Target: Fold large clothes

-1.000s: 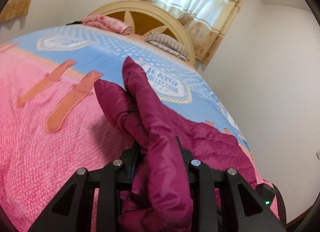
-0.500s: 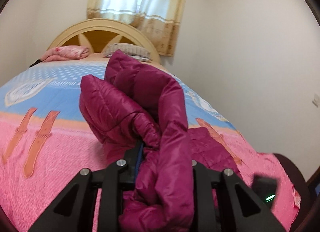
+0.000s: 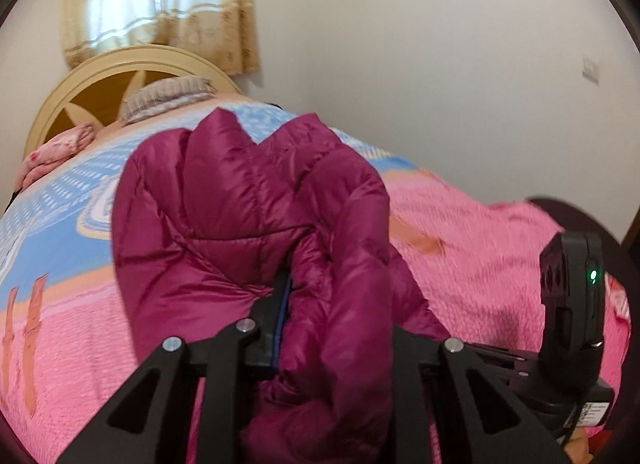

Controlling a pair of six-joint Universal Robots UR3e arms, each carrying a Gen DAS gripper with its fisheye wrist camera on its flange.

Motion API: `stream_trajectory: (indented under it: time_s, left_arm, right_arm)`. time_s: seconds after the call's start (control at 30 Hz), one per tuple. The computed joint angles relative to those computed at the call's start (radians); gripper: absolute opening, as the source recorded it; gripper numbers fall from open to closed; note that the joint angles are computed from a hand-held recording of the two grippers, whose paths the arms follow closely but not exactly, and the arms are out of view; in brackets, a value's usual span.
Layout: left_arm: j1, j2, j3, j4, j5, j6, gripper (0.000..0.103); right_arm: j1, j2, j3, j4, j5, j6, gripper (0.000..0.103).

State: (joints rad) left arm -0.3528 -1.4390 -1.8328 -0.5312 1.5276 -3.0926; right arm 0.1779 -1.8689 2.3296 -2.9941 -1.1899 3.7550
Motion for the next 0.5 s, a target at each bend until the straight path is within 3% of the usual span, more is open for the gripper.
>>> stream_trajectory:
  time_s: [0.13, 0.23, 0.33, 0.43, 0.5]
  left_arm:
    - [-0.069, -0.08, 0.05, -0.024, 0.049, 0.002, 0.023]
    - [-0.09, -0.137, 0.092, -0.047, 0.058, 0.013, 0.023]
    - [-0.082, -0.149, 0.091, -0.045, 0.042, 0.02, 0.022]
    - [-0.083, -0.148, 0.044, 0.018, 0.034, 0.019, 0.023]
    - [-0.093, -0.162, 0.019, 0.069, 0.042, 0.014, 0.023]
  right_arm:
    - [-0.134, -0.042, 0.119, -0.056, 0.183, 0.028, 0.0]
    - [-0.201, -0.094, 0.155, -0.01, 0.273, 0.001, 0.0]
    - [-0.334, -0.29, 0.173, 0.256, 0.392, -0.112, 0.002]
    - [-0.439, -0.512, 0.106, 0.57, 0.395, -0.254, 0.002]
    - [-0.471, -0.529, 0.031, 0.632, 0.385, -0.317, 0.002]
